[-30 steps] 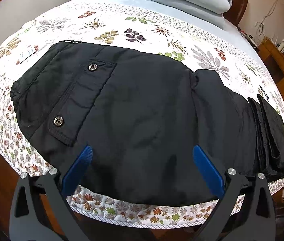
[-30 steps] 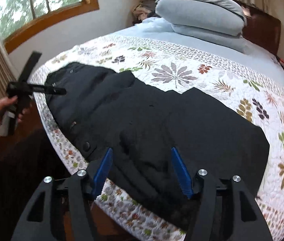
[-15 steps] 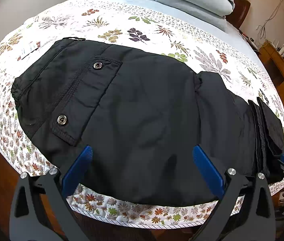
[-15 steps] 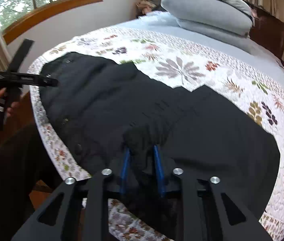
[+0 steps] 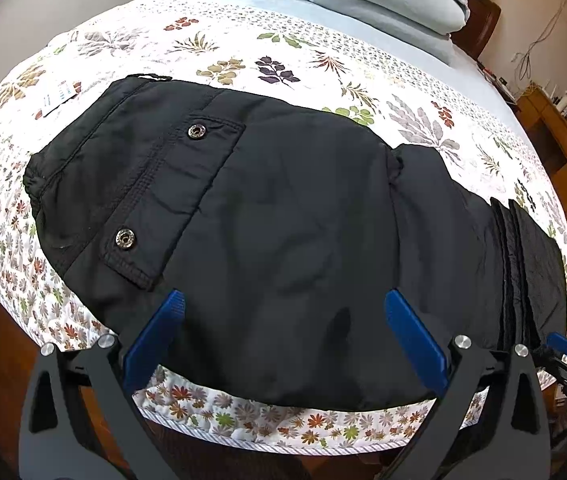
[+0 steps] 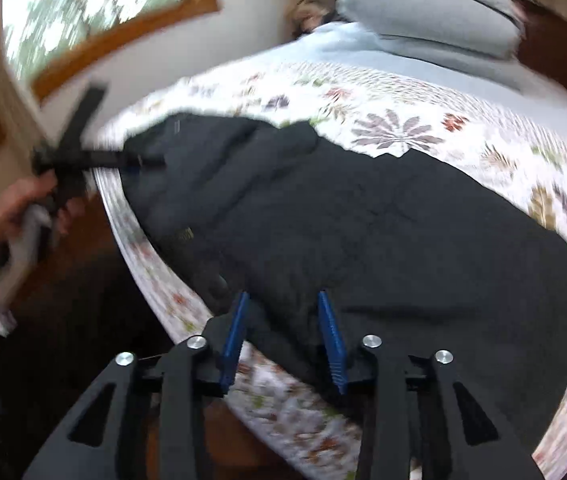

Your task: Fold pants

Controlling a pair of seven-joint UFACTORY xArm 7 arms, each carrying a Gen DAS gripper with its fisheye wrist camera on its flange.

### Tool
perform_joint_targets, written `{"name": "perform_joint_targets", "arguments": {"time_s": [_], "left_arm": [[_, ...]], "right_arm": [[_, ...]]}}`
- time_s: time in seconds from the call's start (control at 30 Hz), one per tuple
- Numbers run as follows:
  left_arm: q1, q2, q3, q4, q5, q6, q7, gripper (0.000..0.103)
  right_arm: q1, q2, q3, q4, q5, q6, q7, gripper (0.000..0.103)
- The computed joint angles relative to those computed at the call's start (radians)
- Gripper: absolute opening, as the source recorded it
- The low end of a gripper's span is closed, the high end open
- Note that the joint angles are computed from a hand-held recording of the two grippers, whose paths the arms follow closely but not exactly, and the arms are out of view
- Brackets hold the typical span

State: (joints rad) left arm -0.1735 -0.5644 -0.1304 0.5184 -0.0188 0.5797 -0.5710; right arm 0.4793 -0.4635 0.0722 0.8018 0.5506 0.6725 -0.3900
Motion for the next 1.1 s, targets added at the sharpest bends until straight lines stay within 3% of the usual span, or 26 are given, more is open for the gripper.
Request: {"name": "perform_joint_targets", "arguments": {"time_s": [0.07,0.3,0.57,0.7,0.87,1.1], "left_arm": [[-0.005,0.0,0.007,-0.001,-0.011,-0.003,0.002,0.1],[-0.005,-0.019,0.012,-0.007,-0.02,0.0,0.005,0.1],[0.017,-0.062,0.021,-0.022,-0.012,0.016,0.008,0.1],[0.035,-0.072,0.017,-0.033,0.005,0.03,0.012,0.1],[0.065,-0.087,-0.004,-0.046,0.06,0.052,0.012,0.1],[0.065,-0.103,-0.006,-0.053,0.085,0.067,0.025,0.1]], "right_arm": [[-0.039,-0.046,0.062,-0.031,-0.097,-0.034,0.059,0.069],[-0.066,-0.007,0.184,-0.044,-0.398,-0.134,0.143,0.069],[-0.089,0.123,0.209,0.008,-0.591,-0.178,0.299,0.064],[-0.032,0.136,0.135,0.023,-0.505,-0.159,0.242,0.052],[0.018,0.11,0.073,0.025,-0.369,-0.116,0.13,0.028],[0.036,0.072,0.049,0.016,-0.248,-0.043,0.0,0.022]]}}
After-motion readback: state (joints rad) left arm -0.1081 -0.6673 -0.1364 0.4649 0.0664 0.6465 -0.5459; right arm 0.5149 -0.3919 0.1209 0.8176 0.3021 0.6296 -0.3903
